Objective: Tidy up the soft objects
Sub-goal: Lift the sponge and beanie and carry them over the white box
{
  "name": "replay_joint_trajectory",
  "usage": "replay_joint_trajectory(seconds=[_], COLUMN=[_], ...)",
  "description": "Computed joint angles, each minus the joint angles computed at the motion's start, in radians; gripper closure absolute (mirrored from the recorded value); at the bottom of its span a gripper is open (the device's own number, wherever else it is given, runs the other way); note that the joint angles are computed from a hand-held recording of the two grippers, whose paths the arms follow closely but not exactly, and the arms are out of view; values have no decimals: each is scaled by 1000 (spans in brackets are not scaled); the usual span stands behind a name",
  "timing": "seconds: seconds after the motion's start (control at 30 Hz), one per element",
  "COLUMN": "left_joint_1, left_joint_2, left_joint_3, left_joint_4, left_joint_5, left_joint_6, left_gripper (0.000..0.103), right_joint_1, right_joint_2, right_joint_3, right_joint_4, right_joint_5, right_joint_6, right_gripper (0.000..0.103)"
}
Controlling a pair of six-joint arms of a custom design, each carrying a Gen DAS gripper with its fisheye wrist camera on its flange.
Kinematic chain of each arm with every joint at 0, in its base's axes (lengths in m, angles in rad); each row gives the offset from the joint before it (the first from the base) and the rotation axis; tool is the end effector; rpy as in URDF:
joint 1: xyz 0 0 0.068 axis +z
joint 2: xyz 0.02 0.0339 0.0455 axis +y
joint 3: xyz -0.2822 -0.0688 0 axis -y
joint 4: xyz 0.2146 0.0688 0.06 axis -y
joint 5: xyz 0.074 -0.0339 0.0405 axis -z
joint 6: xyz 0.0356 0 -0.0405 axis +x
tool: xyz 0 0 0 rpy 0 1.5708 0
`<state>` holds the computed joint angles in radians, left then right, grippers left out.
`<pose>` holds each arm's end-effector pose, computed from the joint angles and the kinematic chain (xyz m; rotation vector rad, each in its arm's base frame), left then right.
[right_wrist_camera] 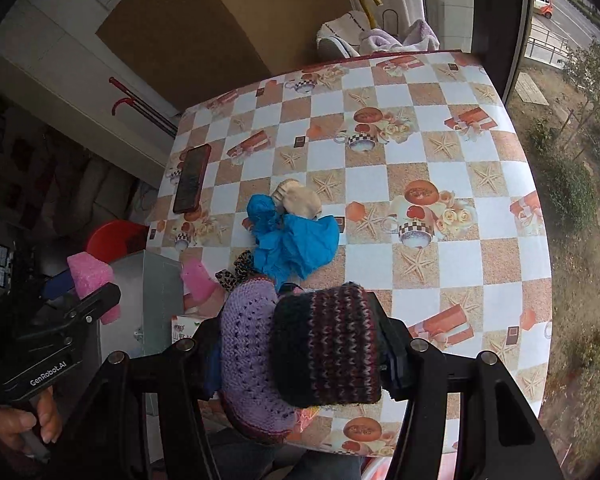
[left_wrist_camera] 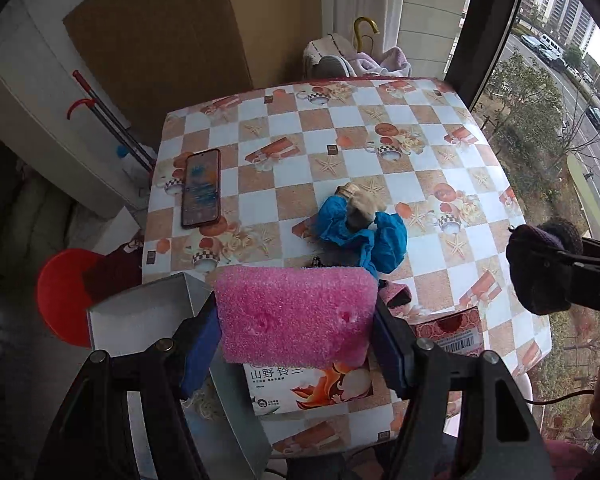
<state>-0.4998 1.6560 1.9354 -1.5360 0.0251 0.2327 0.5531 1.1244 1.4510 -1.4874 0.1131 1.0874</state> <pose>0.2345 -0.1290 0.4073 1.0194 2.6421 -0.0950 0.1091 0.0627 0.3934 0.7609 2.6569 0.3135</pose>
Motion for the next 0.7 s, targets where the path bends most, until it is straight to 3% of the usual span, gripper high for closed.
replay_joint_trajectory(seconds=[0.17,0.4,0.7], left_joint_1=[305,587,801], left_joint_2=[-37,-26,33], left_joint_3=[-147,-269,-344], left_joint_4=[57,180,203], left_joint_5=[21,6,8], left_joint_6=[178,443,615], left_gripper=[31,31,31], right_joint_1=[222,320,339], right_joint_2=[240,571,918], right_joint_3=[160,300,639], right_joint_4=[96,272,206], right_joint_5=[35,-71,-169], right_joint_6=[93,74,-47], right_gripper=[43,43,43])
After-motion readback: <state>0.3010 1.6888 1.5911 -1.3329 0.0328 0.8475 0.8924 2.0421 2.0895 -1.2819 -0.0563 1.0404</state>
